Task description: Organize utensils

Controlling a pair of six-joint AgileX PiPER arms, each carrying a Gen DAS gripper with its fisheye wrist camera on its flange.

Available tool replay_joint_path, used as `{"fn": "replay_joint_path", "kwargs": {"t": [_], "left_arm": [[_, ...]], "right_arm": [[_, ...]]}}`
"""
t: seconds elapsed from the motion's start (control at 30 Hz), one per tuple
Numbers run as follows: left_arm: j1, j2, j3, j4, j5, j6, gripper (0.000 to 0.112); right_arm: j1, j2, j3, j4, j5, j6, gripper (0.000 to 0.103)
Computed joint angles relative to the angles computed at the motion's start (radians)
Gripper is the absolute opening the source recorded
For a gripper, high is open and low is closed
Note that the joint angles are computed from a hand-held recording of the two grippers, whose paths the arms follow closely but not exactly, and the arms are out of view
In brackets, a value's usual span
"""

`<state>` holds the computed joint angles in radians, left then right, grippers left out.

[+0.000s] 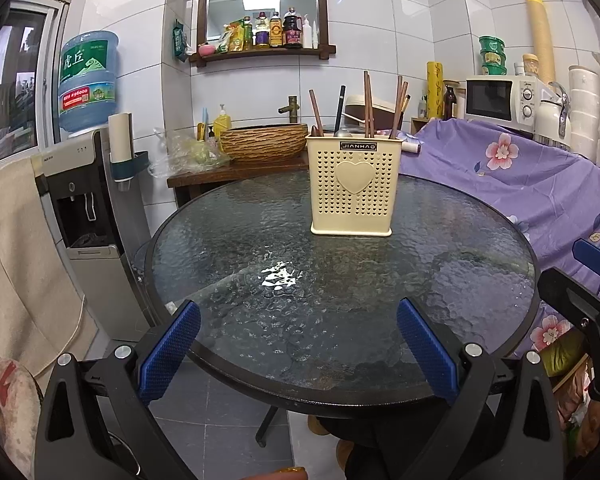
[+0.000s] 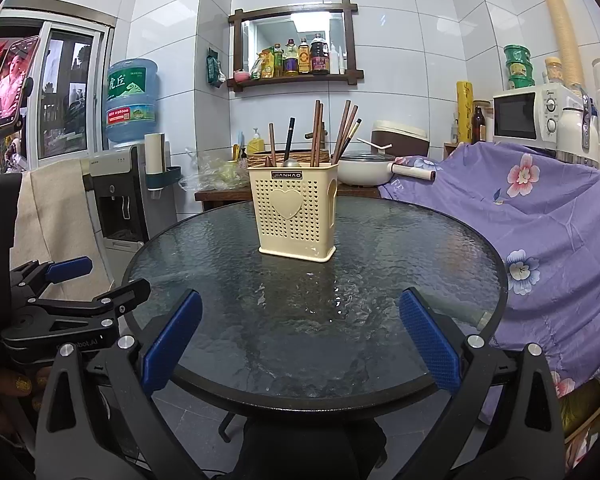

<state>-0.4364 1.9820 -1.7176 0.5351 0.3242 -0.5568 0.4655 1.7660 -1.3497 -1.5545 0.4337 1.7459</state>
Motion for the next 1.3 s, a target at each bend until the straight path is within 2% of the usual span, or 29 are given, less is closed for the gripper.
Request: {"fn": "replay_joint_path", "kwargs": {"t": [0.43, 0.77, 1.07, 1.3], "left_arm": [[-0.001, 0.000, 0.001, 0.009, 0.001, -0.008, 0.097], [0.003, -0.001, -0.008, -0.057, 0.006, 0.054, 0.097], [0.007, -0.010, 0.015, -0.021, -0.017, -0.002, 0.097], [-0.001, -0.002, -0.002, 0.007, 0.009, -0.017, 0.097]], "right_arm": [[-0.006, 0.004, -0.007, 0.016, -0.013, -0.020, 0.097], [-0.008, 0.005, -0.013, 0.030, -0.015, -0.035, 0.097], [-0.010, 0.002, -0.006, 0.019, -0.017, -0.025, 0.097], [-0.010, 0.001, -0.002, 0.015, -0.016, -0.022, 0.097]]}}
